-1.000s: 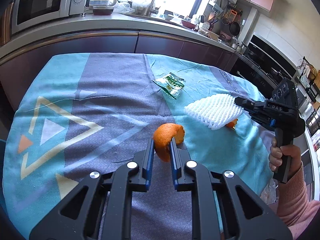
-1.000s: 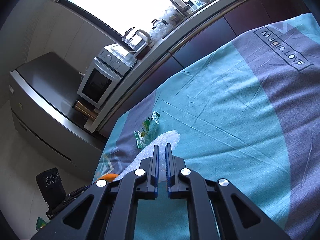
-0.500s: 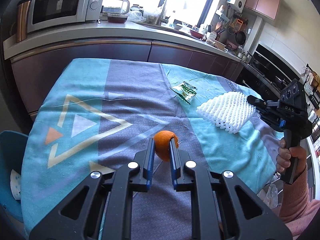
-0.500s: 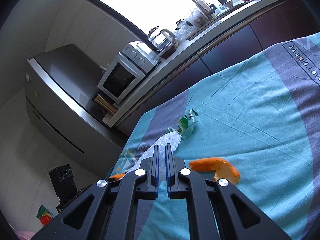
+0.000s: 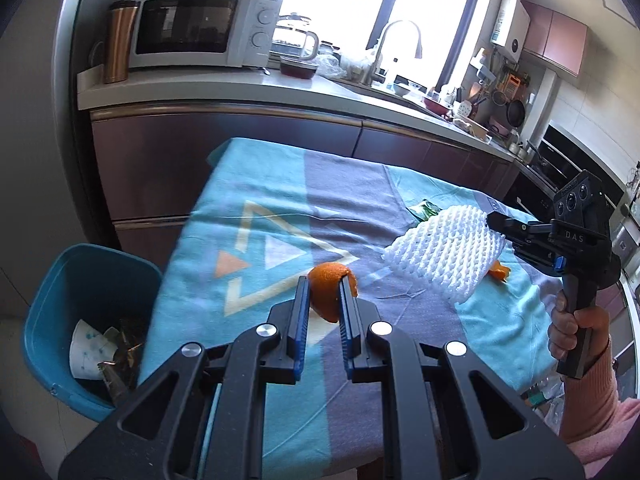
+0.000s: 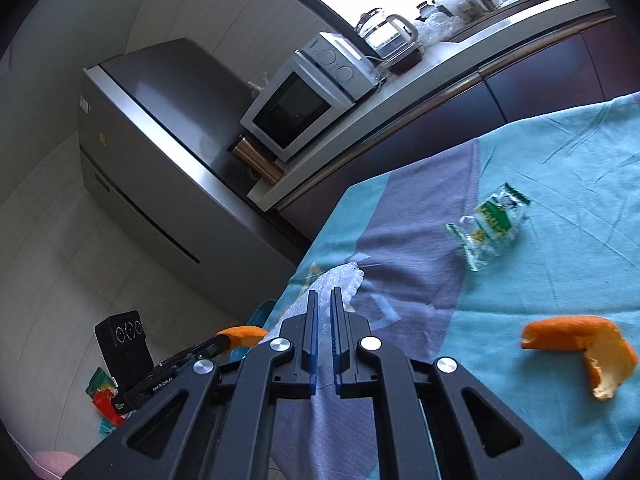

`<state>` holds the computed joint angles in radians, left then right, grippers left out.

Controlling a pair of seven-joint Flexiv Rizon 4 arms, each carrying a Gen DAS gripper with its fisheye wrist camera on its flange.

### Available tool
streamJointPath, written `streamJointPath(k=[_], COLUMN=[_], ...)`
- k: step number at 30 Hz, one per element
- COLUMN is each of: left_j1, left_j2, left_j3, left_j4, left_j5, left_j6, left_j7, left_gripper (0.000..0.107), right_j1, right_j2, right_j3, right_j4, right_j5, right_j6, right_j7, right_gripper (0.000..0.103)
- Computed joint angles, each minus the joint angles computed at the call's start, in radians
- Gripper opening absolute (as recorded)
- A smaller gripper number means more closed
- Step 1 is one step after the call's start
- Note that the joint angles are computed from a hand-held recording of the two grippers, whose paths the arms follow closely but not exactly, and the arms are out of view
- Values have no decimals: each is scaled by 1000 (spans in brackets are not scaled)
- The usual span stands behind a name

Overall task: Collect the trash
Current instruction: 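Carry the peel in the left gripper and foam net in the right over the teal bin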

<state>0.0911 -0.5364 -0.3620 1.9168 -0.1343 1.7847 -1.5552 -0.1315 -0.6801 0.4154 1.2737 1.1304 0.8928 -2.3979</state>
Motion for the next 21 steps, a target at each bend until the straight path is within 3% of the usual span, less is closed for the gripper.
streamJointPath(k=[12,21], left_j1=[-2,-9], left_j2=[138,155], left_j3=[183,276], left_j4=[162,212], left_j5=[-12,-35], left_j6=[94,88], left_j7=[-119,-157], left_gripper=[14,14], right_j1=[139,234], right_j2=[-91,-164], right_j3=[15,25], right_j4=[-151,-254], right_j5=[-129,-237], right_j6=[-69,-107], right_j7=[74,135], right_gripper=[5,5])
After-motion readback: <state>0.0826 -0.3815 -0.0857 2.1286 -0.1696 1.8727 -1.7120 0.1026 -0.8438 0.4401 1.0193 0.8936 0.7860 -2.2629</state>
